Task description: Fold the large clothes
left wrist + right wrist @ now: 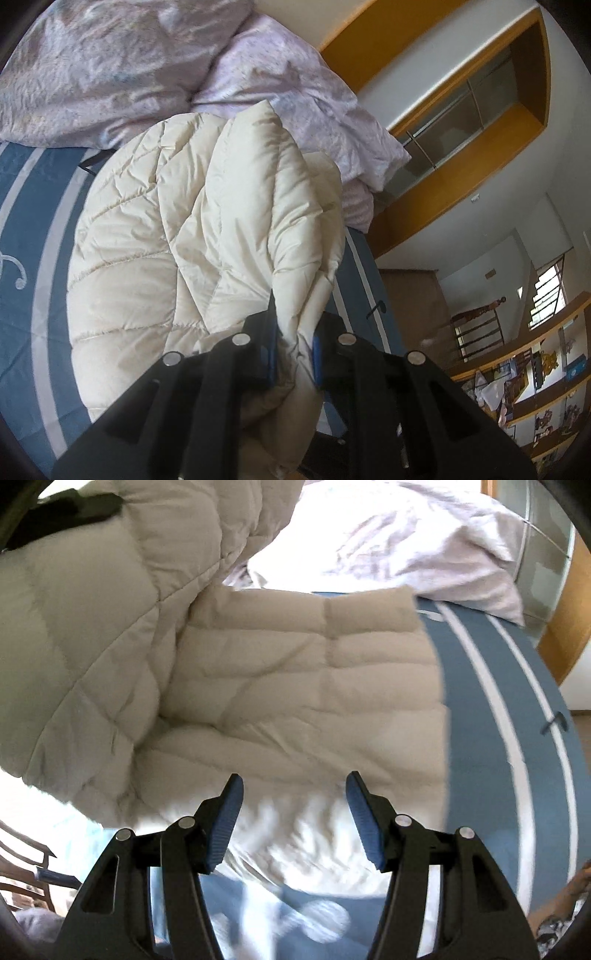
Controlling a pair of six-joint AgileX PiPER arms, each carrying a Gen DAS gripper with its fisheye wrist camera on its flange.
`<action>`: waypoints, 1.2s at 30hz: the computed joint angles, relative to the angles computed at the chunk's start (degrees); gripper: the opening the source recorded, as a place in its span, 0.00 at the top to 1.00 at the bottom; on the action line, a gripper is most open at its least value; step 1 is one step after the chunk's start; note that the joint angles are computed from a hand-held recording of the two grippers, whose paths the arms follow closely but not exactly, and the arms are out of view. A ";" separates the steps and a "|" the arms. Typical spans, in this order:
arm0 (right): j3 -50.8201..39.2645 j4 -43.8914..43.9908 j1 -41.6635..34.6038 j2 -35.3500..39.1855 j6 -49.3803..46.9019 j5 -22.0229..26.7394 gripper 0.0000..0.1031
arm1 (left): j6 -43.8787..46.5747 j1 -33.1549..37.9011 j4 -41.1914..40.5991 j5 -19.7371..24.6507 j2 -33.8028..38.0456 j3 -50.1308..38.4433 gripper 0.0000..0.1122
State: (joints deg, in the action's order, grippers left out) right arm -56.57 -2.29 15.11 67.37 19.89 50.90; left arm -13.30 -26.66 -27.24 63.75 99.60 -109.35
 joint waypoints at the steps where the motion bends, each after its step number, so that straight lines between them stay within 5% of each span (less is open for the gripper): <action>1: 1.40 0.29 -1.13 -1.51 -0.66 0.04 0.42 | -0.44 -0.99 0.45 -0.29 0.34 -0.06 0.88; 18: 7.84 8.72 -11.69 -0.63 -9.89 -4.40 0.60 | -6.68 -11.13 5.54 -0.22 8.40 -3.59 0.86; 23: 7.64 10.45 -12.83 0.36 -12.05 -4.75 0.60 | -6.85 -11.94 5.04 0.22 9.38 -4.44 0.75; 28: 7.14 12.66 -14.88 1.73 -15.16 -5.30 0.60 | -6.09 -11.31 3.82 0.48 8.96 -5.73 0.52; 36: 7.53 13.69 -15.92 1.60 -16.58 -5.28 0.60 | -6.93 -10.13 7.89 -0.60 5.23 -2.66 0.51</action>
State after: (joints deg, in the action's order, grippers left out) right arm -49.04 11.40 -0.82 68.98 3.32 45.62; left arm -20.23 -36.79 -19.35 63.15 104.83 -112.01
